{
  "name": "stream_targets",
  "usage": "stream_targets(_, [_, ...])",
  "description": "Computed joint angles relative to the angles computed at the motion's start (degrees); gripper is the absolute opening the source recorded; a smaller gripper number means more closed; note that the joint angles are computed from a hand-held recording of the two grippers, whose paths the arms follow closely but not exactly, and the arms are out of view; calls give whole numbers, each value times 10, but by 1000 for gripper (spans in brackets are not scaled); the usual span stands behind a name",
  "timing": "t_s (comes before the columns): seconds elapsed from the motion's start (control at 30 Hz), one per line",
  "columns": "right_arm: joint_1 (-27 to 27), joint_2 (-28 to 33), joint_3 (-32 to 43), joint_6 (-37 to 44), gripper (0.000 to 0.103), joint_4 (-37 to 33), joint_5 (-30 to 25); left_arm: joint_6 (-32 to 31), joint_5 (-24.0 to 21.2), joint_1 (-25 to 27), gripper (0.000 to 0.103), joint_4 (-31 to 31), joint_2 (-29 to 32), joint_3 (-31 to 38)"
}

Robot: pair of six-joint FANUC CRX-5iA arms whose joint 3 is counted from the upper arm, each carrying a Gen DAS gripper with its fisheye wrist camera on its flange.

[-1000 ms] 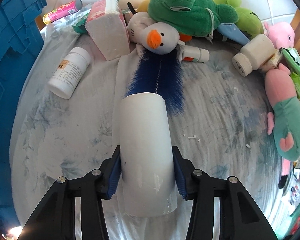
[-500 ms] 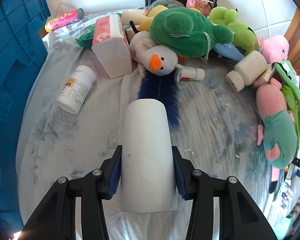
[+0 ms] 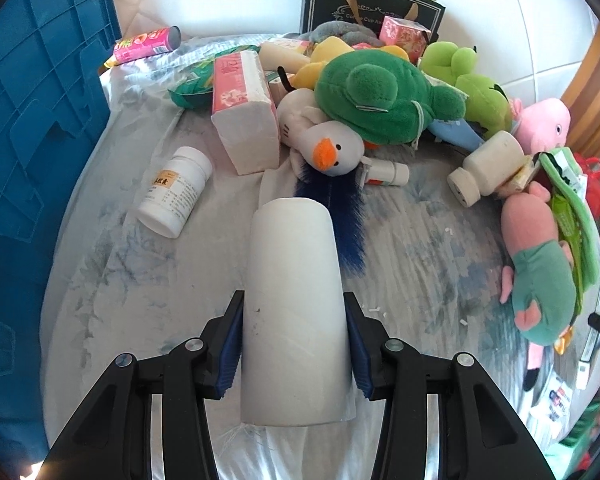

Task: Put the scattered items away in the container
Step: 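Grasp the white paper roll with the left tool while the right tool grasps the green medicine box, then lift and carry the paper roll and medicine box over the blue crate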

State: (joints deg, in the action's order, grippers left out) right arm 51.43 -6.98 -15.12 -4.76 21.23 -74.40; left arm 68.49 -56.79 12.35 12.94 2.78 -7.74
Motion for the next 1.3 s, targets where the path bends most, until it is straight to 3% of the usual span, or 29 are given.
stream_targets(0.27, [21, 14, 59, 13, 94, 48, -16, -24, -3, 20, 45, 40, -28, -2])
stream_targets(0.8, [51, 59, 181, 129, 94, 181, -31, -41, -35, 57, 45, 94, -98, 47])
stream_targets(1.3, [67, 177, 376, 213, 94, 231, -30, -109, -63, 140, 45, 199, -90, 123])
